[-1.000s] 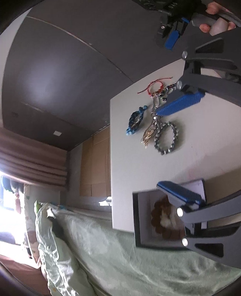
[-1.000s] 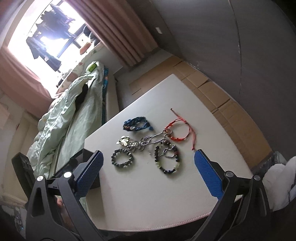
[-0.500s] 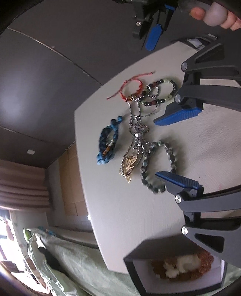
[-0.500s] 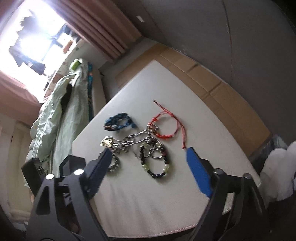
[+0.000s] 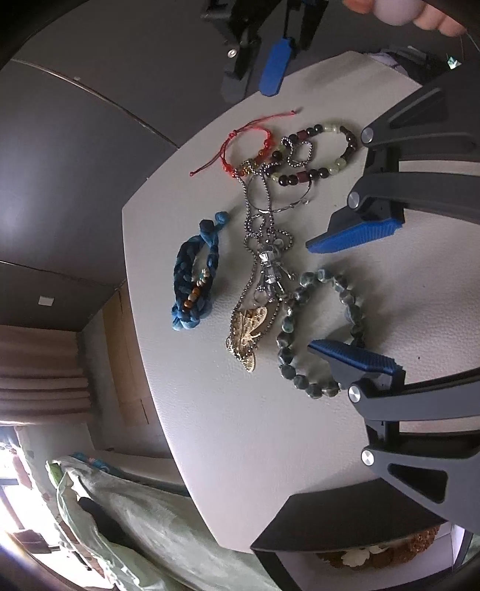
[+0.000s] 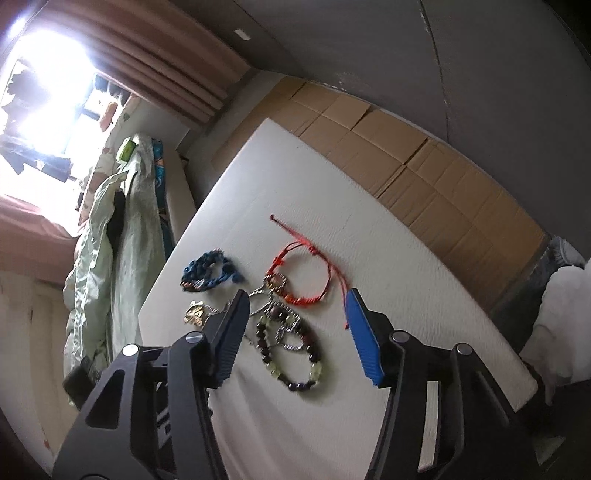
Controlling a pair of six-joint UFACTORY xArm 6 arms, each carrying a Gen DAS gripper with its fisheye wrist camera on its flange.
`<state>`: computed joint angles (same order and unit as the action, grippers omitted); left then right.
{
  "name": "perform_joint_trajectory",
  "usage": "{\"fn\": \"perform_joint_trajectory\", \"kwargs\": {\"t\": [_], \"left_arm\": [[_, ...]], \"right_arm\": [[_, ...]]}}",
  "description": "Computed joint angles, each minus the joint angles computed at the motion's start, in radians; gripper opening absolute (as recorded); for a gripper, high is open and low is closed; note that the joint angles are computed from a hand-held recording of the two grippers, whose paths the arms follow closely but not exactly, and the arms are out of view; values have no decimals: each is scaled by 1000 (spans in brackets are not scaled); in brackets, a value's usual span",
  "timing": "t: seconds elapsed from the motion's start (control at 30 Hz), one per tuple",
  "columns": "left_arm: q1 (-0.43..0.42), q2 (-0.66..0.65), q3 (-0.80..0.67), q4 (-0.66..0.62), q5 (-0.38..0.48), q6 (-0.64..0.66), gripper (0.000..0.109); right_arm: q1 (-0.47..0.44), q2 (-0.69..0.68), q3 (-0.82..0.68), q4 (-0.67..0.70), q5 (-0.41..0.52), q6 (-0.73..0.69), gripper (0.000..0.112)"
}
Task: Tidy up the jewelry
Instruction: 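Move the right tool to the red string bracelet while the left tool approaches the grey bead bracelet, then grasp the red string bracelet with the right tool while the left tool grasps the grey bracelet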
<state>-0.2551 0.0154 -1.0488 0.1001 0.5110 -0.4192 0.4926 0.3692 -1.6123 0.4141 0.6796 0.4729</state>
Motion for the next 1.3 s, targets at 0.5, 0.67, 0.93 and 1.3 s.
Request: {"fn": "perform_joint_trajectory", "kwargs": {"t": [0.5, 0.67, 0.93, 1.3], "left_arm": [[35, -34, 26, 1, -1, 8, 6], [50, -60, 36, -47, -30, 37, 6], [82, -130, 66, -100, -66, 51, 6], [99, -254, 136, -207, -102, 107, 6]], "right_arm": [[63, 225, -342, -499, 229, 140, 42], [94, 285, -439, -629, 311, 135, 38], [129, 311, -470, -717, 343, 59, 6], [74, 105, -168, -374, 33, -39, 6]]}}
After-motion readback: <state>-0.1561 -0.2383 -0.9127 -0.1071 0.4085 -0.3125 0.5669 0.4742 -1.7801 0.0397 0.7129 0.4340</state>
